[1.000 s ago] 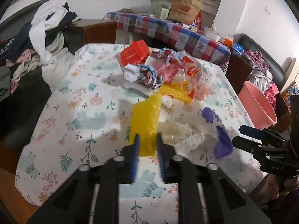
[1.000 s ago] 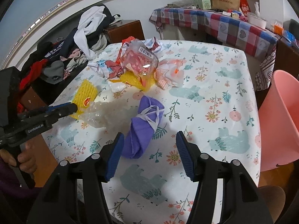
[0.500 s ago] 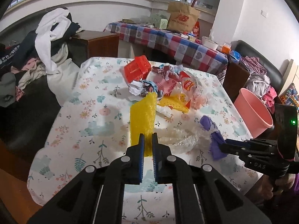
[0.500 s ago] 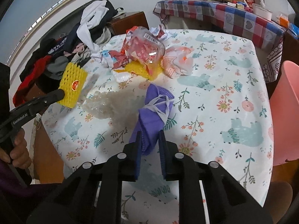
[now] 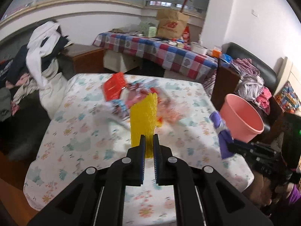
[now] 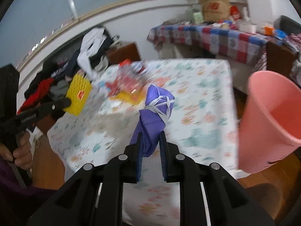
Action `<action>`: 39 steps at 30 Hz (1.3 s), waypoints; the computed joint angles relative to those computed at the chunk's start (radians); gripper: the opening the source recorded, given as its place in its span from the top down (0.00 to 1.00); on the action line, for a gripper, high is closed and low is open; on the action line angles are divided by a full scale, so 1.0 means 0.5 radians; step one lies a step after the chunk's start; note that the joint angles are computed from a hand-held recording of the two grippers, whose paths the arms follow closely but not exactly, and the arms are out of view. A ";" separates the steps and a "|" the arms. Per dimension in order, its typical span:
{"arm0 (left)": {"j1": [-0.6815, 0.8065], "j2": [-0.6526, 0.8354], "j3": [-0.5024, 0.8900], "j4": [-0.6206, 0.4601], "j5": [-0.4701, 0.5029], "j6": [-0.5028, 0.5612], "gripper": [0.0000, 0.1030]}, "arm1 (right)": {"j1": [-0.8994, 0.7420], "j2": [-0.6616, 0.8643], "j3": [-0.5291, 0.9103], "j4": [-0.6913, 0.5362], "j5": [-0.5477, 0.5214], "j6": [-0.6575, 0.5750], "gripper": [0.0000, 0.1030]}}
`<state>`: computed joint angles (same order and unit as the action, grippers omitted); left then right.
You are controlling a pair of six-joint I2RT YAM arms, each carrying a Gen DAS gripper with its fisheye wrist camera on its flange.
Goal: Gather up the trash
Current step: 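Carry both items over the pink bin and open both tools to drop them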
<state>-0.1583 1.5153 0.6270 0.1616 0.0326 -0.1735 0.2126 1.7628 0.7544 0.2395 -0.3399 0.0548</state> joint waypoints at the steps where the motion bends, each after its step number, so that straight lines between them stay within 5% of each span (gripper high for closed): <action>1: -0.062 0.014 0.042 -0.019 -0.026 -0.007 0.93 | -0.055 -0.029 -0.016 0.011 -0.019 -0.006 0.84; 14: -0.766 0.627 0.875 -0.081 -0.108 -0.011 0.93 | -0.951 -0.071 0.174 -0.146 -0.234 -0.236 0.84; 22: -0.978 1.208 1.649 -0.237 -0.030 -0.047 0.93 | -1.064 0.119 0.406 -0.228 -0.226 -0.254 0.84; 33: -1.017 1.934 2.625 -0.740 0.035 -0.258 0.93 | -1.042 0.448 0.722 -0.390 -0.104 -0.250 0.83; 39: -1.002 2.028 2.713 -0.808 -0.016 -0.346 0.66 | -1.019 0.536 0.815 -0.470 -0.002 -0.242 0.79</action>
<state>-0.6594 2.5294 1.9838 -0.2421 0.0246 -0.3465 -0.2969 2.0310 1.1617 0.0045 -0.3409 -0.0662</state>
